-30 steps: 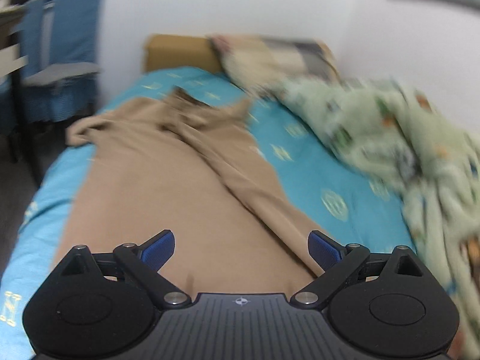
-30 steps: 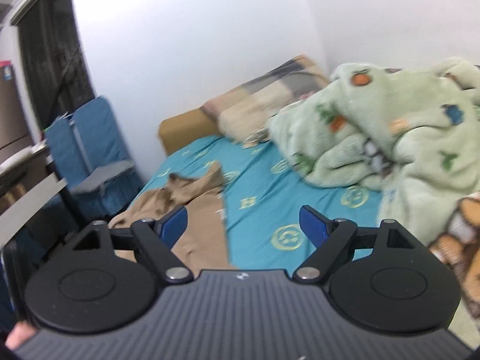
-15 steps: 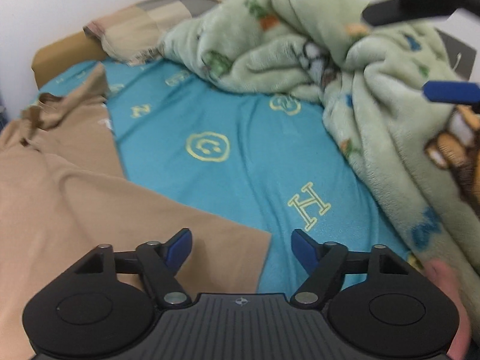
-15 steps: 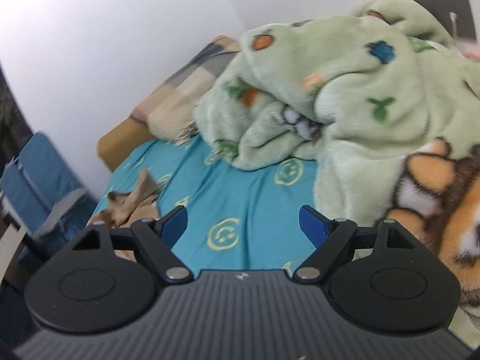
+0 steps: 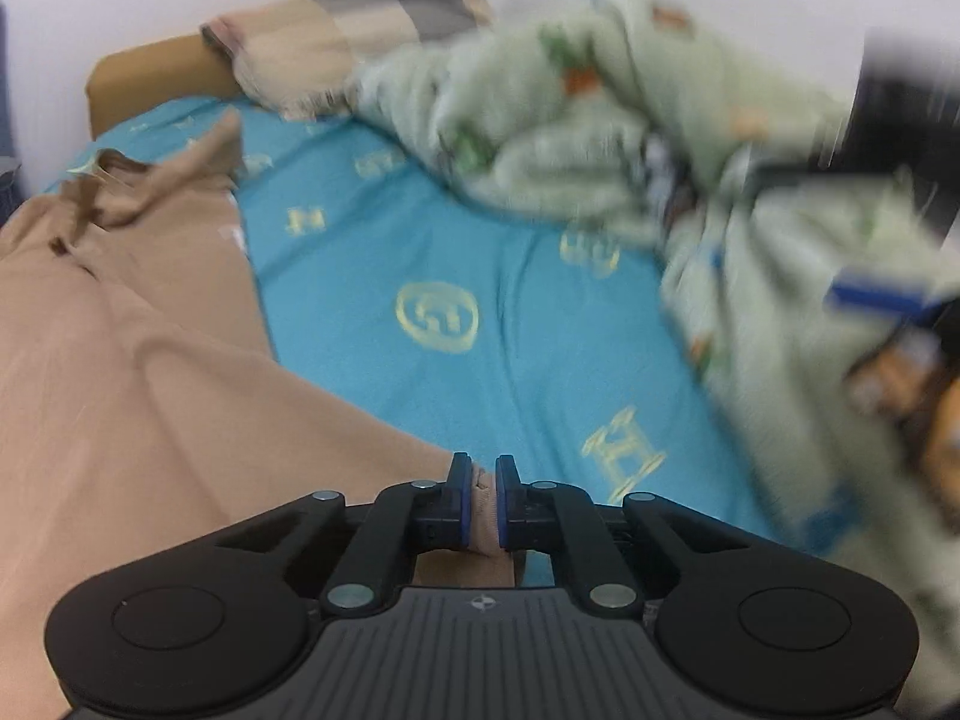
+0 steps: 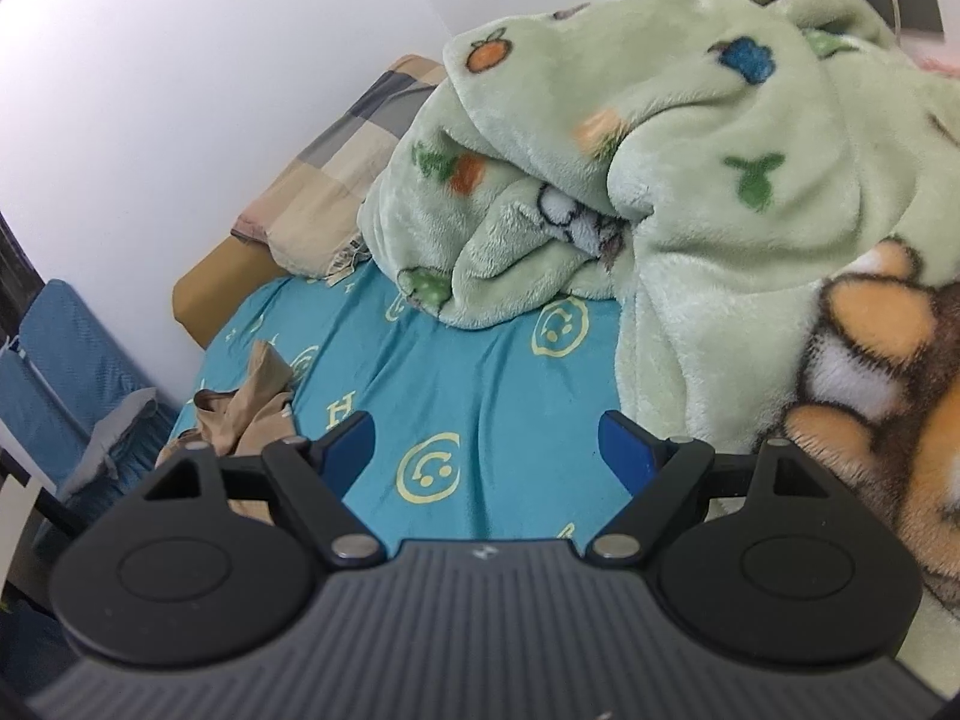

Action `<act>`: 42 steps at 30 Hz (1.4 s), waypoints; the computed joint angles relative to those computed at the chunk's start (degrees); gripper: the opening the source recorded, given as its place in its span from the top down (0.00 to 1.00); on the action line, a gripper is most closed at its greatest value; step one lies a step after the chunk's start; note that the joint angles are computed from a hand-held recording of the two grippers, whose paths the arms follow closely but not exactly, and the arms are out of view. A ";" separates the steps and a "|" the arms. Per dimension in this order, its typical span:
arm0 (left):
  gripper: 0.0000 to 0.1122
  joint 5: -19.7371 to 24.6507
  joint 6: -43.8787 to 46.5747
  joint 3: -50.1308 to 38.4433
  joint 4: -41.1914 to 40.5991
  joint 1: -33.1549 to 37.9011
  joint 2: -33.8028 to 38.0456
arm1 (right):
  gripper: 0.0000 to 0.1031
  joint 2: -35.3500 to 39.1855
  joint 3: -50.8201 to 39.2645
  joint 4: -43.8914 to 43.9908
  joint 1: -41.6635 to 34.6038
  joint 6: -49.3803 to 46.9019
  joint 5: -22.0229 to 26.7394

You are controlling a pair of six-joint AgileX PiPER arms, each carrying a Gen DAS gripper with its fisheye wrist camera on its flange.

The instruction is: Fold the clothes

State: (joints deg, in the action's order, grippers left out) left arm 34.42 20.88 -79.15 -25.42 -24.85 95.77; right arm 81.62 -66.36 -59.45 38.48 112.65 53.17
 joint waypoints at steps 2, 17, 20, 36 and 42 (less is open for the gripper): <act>0.93 5.31 3.28 -0.29 -6.53 5.42 -4.54 | 0.19 -0.23 -0.78 -1.05 1.57 -0.38 2.61; 0.80 28.34 7.90 5.29 -10.86 35.41 -13.14 | 0.19 4.77 -8.75 -1.14 7.91 -12.01 1.54; 0.57 26.05 7.11 4.46 -10.45 33.96 -11.21 | 0.19 6.37 -10.56 0.12 9.03 -15.03 1.63; 0.52 20.63 -11.92 -1.58 11.54 22.61 -2.17 | 0.19 9.87 -13.78 4.26 9.46 -21.20 -1.03; 0.22 16.47 -11.02 -6.24 12.82 20.86 -4.30 | 0.20 9.36 -12.09 2.51 9.09 -18.11 -3.55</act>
State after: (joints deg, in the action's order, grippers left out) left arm 50.89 9.85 -85.39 -12.61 -4.00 91.47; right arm 90.98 -78.45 -56.94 47.57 94.54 49.62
